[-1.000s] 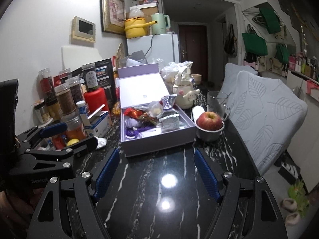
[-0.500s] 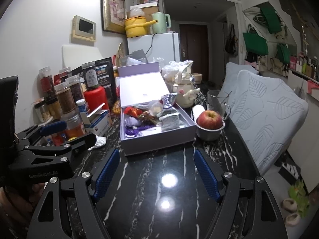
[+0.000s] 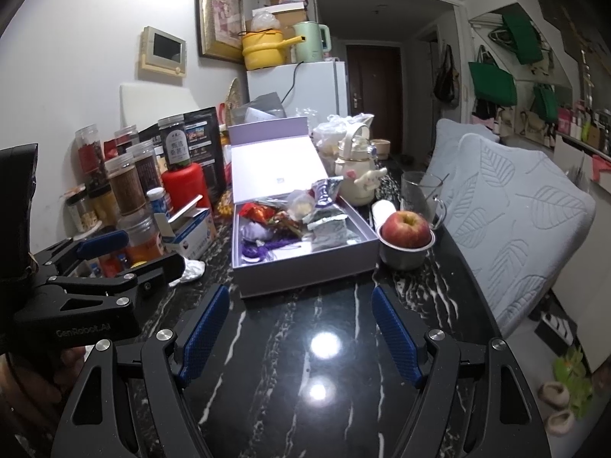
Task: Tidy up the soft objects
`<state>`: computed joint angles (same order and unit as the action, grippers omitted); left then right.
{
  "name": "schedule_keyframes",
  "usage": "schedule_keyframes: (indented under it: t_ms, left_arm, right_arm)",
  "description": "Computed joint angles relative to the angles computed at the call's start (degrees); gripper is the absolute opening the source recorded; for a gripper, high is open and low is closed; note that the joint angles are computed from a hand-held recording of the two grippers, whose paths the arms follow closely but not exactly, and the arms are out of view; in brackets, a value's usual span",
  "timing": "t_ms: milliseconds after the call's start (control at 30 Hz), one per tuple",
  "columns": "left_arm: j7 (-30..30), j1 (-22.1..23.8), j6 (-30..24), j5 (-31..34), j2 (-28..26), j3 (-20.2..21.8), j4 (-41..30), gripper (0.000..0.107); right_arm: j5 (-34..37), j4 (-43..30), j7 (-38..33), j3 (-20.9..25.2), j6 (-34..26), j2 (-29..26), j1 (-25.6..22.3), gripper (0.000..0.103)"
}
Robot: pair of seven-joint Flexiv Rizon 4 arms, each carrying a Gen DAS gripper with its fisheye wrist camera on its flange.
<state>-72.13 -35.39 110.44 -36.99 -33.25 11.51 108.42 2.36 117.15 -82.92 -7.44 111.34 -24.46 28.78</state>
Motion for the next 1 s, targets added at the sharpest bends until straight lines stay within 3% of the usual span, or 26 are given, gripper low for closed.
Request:
schedule_keyframes:
  t_ms: [1000]
  left_arm:
    - [2.19,-4.35,-0.06,-4.85,-2.16,4.21,-1.01,0.099]
  right_arm:
    - [-2.69,-0.68,1.25,1.18,-1.37,-1.79,-2.62,0.078]
